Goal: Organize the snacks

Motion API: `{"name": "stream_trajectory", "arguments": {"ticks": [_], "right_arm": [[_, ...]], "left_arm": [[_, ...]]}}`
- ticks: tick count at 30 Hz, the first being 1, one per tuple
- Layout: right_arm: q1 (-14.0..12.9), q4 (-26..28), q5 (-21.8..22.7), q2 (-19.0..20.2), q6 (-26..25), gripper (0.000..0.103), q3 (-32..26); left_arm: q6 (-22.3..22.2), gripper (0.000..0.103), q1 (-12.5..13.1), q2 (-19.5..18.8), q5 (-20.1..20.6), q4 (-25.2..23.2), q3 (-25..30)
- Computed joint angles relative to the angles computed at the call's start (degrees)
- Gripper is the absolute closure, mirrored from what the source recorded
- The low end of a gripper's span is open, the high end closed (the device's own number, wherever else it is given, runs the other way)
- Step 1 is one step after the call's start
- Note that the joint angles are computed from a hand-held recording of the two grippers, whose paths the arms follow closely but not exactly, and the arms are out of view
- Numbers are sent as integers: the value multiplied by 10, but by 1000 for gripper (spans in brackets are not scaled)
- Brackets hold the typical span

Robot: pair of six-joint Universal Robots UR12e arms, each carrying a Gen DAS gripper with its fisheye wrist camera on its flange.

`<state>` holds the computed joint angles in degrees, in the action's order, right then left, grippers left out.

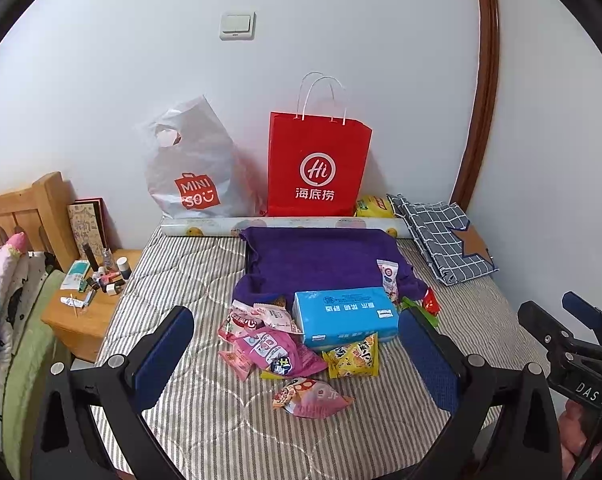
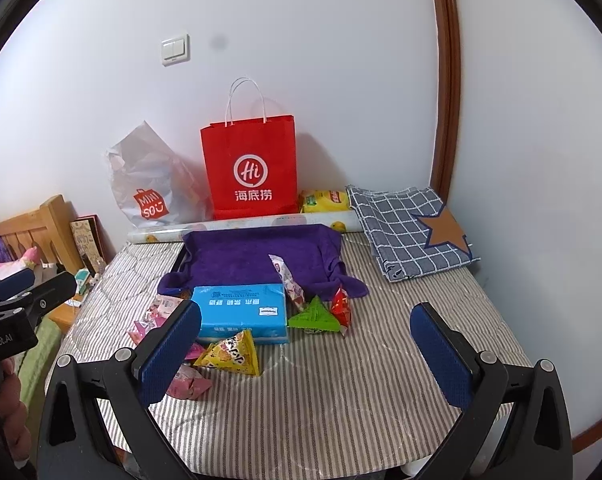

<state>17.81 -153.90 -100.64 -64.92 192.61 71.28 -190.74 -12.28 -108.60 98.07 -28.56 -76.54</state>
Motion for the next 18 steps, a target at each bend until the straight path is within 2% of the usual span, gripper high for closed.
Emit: {"name": "stream_trajectory", "arguments": {"ticks": [18], "right_arm": [[3, 7, 0, 4, -1, 0, -7]], "left_arm": [[6, 0, -1, -3, 7, -3, 6]]}}
